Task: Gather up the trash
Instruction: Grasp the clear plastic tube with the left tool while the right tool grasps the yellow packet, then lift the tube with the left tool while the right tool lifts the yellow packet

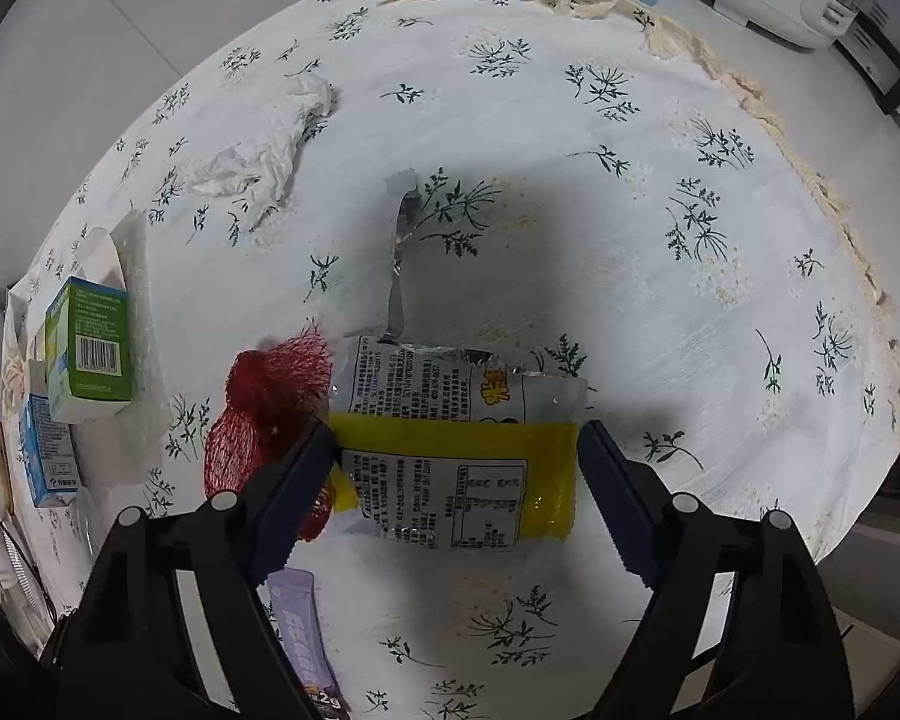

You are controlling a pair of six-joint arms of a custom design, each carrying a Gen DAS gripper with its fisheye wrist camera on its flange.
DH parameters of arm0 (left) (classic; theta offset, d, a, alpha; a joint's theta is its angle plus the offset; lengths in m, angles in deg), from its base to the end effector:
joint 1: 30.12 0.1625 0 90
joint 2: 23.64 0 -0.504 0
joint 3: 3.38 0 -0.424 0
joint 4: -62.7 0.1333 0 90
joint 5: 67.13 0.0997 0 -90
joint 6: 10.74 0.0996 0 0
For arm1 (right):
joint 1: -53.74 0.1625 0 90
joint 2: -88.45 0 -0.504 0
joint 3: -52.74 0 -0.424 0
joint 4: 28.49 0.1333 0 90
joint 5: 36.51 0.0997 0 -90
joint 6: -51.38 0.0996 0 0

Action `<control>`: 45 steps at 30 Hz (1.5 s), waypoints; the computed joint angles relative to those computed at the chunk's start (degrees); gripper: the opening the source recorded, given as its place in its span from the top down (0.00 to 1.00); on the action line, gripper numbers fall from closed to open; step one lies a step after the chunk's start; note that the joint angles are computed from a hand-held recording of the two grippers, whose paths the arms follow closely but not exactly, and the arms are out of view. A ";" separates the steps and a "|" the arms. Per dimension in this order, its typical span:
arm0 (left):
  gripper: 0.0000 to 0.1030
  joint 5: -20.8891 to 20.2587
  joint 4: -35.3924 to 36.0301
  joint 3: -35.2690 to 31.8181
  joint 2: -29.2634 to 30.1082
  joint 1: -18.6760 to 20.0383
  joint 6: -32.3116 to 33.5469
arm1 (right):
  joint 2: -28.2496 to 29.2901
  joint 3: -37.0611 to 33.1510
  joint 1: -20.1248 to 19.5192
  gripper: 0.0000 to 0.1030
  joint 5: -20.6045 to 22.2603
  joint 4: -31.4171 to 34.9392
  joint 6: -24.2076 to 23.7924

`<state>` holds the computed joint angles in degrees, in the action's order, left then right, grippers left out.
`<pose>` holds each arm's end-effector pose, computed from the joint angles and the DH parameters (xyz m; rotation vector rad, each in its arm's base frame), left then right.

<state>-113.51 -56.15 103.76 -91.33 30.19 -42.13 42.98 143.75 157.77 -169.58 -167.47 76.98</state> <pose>-0.1234 -0.6243 0.2701 0.0531 2.3817 -0.2939 0.2462 -0.7160 0.1525 -0.2730 -2.4098 0.3929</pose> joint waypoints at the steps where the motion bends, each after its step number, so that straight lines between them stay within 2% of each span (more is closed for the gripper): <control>1: 0.67 -0.35 0.09 -0.05 -0.14 0.11 -0.13 | 0.03 -0.08 -0.02 0.25 0.28 0.12 0.41; 7: 0.72 -0.64 -0.11 0.45 -0.72 0.00 0.04 | 0.83 -1.35 -0.35 0.29 1.81 1.48 2.18; 12: 0.73 -0.92 -0.89 0.99 -1.34 0.03 0.41 | 1.40 -2.56 -0.61 0.43 3.93 2.64 3.53; 16: 0.73 -1.34 -1.59 1.49 -2.06 -0.02 0.42 | 2.14 -3.67 -0.33 0.48 2.71 3.91 4.12; 19: 0.73 -1.66 -1.55 2.45 -3.38 -0.16 -0.08 | 2.93 -4.56 0.00 0.55 1.23 4.74 5.03; 22: 0.73 -1.80 -1.64 2.87 -3.97 -0.31 -0.56 | 3.05 -4.85 -0.04 0.72 1.53 4.40 5.09; 23: 0.73 -1.82 -1.66 3.01 -4.19 -0.41 -0.71 | 2.91 -4.85 -0.13 0.75 1.87 4.46 5.17; 30: 0.73 -1.35 -1.95 3.57 -5.19 -1.05 -0.89 | 1.74 -3.95 -0.61 0.83 3.84 3.03 3.82; 37: 0.73 -1.04 -2.51 4.08 -5.32 -1.79 -1.22 | -1.07 -0.45 0.06 0.87 1.14 0.89 1.15; 45: 0.74 -0.74 -3.23 4.29 -5.23 -3.02 -1.32 | -3.16 3.51 1.80 0.88 0.38 -3.76 -1.92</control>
<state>-114.25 -59.37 108.05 -96.56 27.17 -43.45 39.82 147.26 159.57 -169.20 -171.23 75.06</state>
